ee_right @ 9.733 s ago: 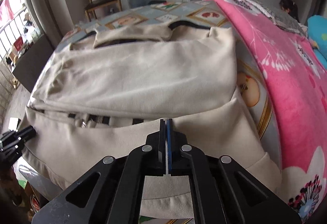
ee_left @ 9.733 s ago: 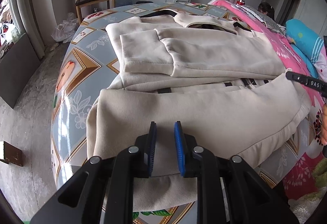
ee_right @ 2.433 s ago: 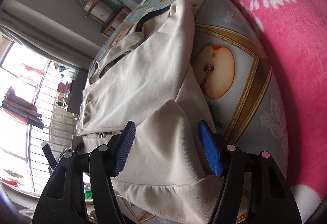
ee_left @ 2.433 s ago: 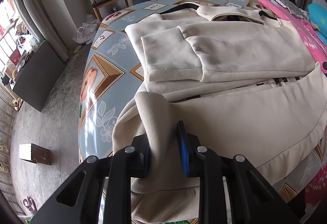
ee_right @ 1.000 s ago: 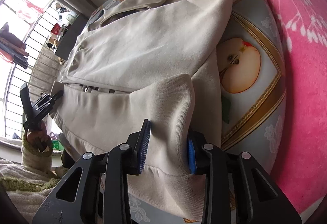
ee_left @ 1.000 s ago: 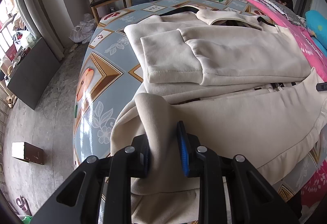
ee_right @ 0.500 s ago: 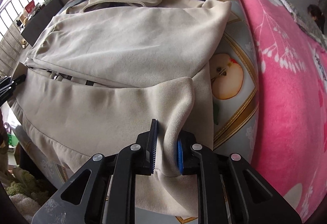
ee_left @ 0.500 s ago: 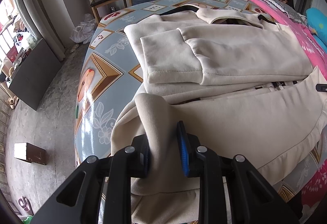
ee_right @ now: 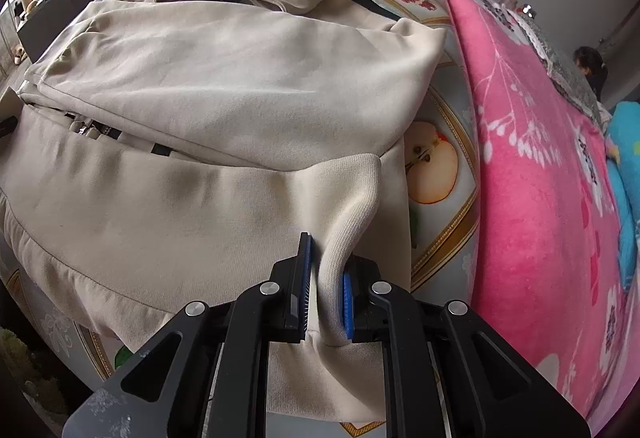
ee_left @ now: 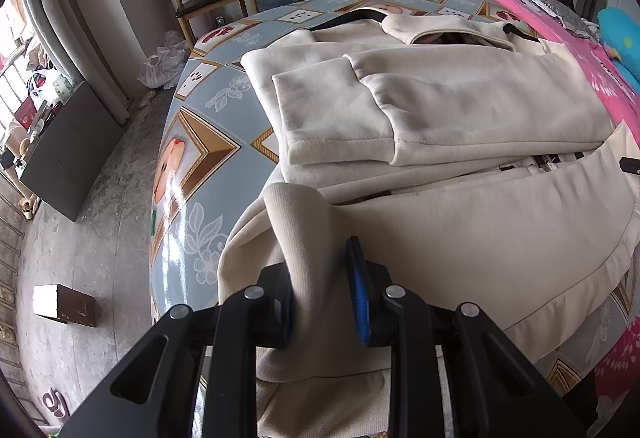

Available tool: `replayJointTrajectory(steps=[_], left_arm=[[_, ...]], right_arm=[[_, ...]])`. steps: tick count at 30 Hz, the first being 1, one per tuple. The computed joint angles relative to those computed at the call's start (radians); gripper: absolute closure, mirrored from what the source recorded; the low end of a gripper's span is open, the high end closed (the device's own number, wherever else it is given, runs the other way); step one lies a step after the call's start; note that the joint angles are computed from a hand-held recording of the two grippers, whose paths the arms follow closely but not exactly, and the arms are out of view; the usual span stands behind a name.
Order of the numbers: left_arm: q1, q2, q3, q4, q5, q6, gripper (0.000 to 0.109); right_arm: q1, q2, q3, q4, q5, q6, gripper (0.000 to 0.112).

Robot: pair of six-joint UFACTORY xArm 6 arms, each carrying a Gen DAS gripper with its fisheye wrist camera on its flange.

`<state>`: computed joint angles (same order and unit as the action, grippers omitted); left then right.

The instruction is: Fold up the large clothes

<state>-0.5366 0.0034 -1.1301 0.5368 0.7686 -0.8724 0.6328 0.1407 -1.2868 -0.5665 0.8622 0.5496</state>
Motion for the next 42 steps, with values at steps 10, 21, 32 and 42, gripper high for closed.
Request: replayJointTrajectory(steps=[10, 21, 32, 42], left_arm=[[-0.007, 0.004, -0.006, 0.020, 0.012, 0.001, 0.086], [-0.071, -0.126, 0.076, 0.256, -0.001, -0.132, 0.101], [-0.125, -0.288, 0.154, 0.402, -0.010, -0.214, 0.101], [-0.089, -0.265, 0.088, 0.455, -0.042, -0.228, 0.101]], right_arm=[[0.049, -0.026, 0.039, -0.157, 0.014, 0.152, 0.105], [0.113, -0.178, 0.151, -0.290, 0.031, 0.351, 0.107], [0.200, -0.321, 0.232, -0.442, 0.103, 0.629, 0.107], [0.185, -0.304, 0.180, -0.561, 0.071, 0.694, 0.107]])
